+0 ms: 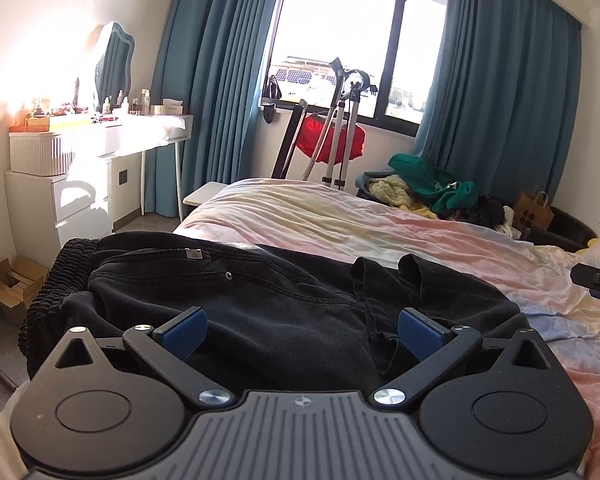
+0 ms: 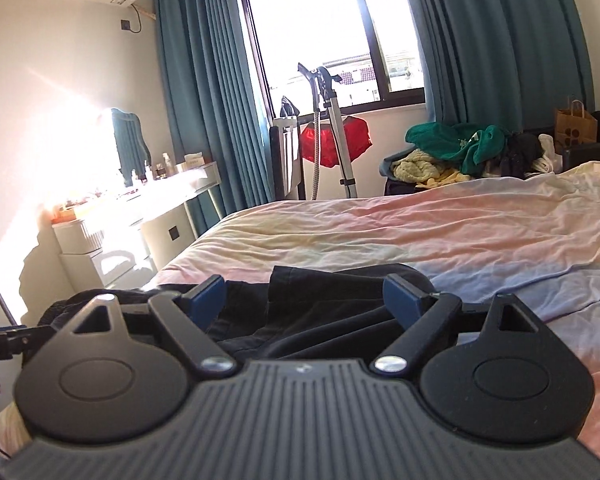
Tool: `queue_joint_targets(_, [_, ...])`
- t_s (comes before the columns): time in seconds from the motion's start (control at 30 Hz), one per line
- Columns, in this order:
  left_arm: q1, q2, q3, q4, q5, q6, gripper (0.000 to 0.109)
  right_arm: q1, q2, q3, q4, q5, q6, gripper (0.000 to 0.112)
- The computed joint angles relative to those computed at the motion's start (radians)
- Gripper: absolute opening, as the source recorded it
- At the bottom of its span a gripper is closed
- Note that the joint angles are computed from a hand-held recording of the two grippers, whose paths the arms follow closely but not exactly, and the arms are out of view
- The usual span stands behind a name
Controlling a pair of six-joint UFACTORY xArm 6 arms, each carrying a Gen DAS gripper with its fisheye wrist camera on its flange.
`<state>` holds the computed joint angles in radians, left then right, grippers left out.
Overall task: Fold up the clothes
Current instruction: 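Grasp the folded sweatpants edge with the left gripper and lift slightly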
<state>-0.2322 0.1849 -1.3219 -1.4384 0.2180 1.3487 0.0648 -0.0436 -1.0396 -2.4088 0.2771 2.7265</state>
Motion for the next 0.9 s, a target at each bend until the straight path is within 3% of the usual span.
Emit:
queue_joint_targets(0.27, [0.098, 0.099, -0.094, 0.299, 0.139, -0.613, 0.103, -0.022, 0.018, -0.006, 0.029, 0.020, 0.022, 0.087])
queue_joint_targets(0.47, [0.140, 0.175, -0.167, 0.456, 0.186, -0.887, 0.103, -0.033, 0.016, 0.002, 0.054, 0.039, 0.032, 0.087])
queue_joint_targets(0.57, [0.164, 0.247, -0.251, 0.443, 0.243, -1.010, 0.103, -0.048, 0.031, -0.014, 0.071, 0.015, 0.040, 0.087])
queue_joint_targets(0.67, [0.196, 0.334, -0.358, 0.438, 0.353, -1.141, 0.103, -0.061, 0.053, -0.034, 0.099, -0.017, 0.026, 0.088])
queue_joint_targets(0.9, [0.237, 0.408, -0.429, 0.367, 0.385, -1.236, 0.103, -0.079, 0.059, -0.031, 0.139, -0.032, 0.038, 0.088])
